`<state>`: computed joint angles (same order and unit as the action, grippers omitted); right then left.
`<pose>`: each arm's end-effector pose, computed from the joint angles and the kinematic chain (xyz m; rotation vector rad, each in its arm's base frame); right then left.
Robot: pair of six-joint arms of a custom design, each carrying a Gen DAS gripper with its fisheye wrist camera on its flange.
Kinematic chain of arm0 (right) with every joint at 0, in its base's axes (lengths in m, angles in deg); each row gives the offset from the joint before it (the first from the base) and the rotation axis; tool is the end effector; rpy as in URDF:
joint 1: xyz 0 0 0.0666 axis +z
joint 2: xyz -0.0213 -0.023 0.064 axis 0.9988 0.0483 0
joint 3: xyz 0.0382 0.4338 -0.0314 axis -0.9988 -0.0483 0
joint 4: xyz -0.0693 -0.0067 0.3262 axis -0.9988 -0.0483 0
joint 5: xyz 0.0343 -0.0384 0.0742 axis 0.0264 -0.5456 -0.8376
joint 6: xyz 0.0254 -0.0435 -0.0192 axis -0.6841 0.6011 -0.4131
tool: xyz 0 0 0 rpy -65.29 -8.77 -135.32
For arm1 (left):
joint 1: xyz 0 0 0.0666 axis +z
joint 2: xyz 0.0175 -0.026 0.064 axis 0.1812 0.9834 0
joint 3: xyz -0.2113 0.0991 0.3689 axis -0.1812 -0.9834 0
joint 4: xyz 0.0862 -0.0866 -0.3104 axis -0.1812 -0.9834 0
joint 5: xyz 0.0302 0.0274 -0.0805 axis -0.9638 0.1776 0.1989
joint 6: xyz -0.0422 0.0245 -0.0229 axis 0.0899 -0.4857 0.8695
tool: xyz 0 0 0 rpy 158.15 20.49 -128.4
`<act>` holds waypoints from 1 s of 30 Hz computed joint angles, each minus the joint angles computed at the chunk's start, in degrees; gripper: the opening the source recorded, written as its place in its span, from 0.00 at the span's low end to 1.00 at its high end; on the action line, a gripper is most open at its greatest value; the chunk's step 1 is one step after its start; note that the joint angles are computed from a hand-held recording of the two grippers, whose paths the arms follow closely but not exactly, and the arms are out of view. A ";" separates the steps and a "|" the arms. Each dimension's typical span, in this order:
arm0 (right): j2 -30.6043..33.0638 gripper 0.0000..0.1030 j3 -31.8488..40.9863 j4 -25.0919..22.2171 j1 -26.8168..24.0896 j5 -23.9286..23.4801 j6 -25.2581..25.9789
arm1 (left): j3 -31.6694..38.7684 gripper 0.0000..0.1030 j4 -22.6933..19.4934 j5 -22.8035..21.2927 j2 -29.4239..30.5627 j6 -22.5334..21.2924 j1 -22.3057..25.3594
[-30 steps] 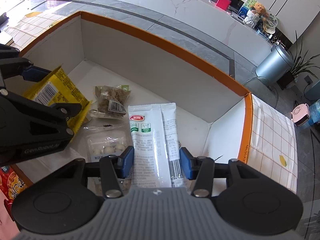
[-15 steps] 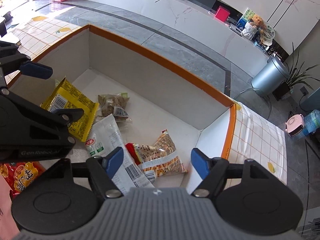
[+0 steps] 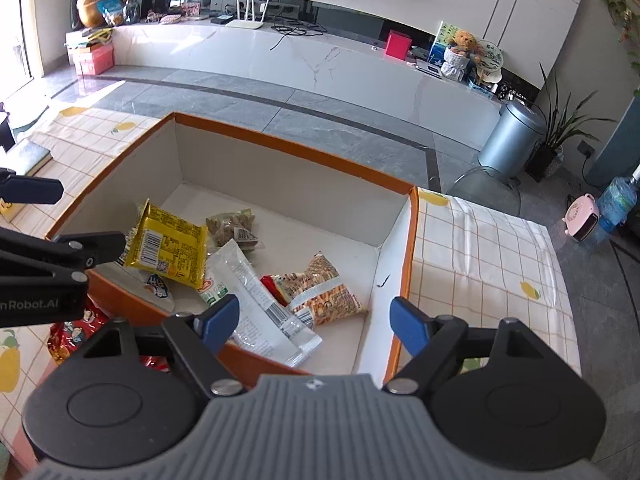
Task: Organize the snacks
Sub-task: 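Open both grippers to release the packets and withdraw from the box, then grasp the clear cake bag with the left gripper while the right grasps the green sausage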
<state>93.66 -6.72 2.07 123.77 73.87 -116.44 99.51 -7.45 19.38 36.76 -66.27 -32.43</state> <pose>0.3186 0.2114 0.4067 0.2311 2.4395 -0.2365 0.3398 -0.3090 0.4295 0.7547 2.2536 -0.2142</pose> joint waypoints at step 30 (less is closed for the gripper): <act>-3.48 0.68 -16.94 1.80 14.83 -0.47 -22.42 | -20.94 0.84 7.44 11.30 -10.32 4.01 -1.11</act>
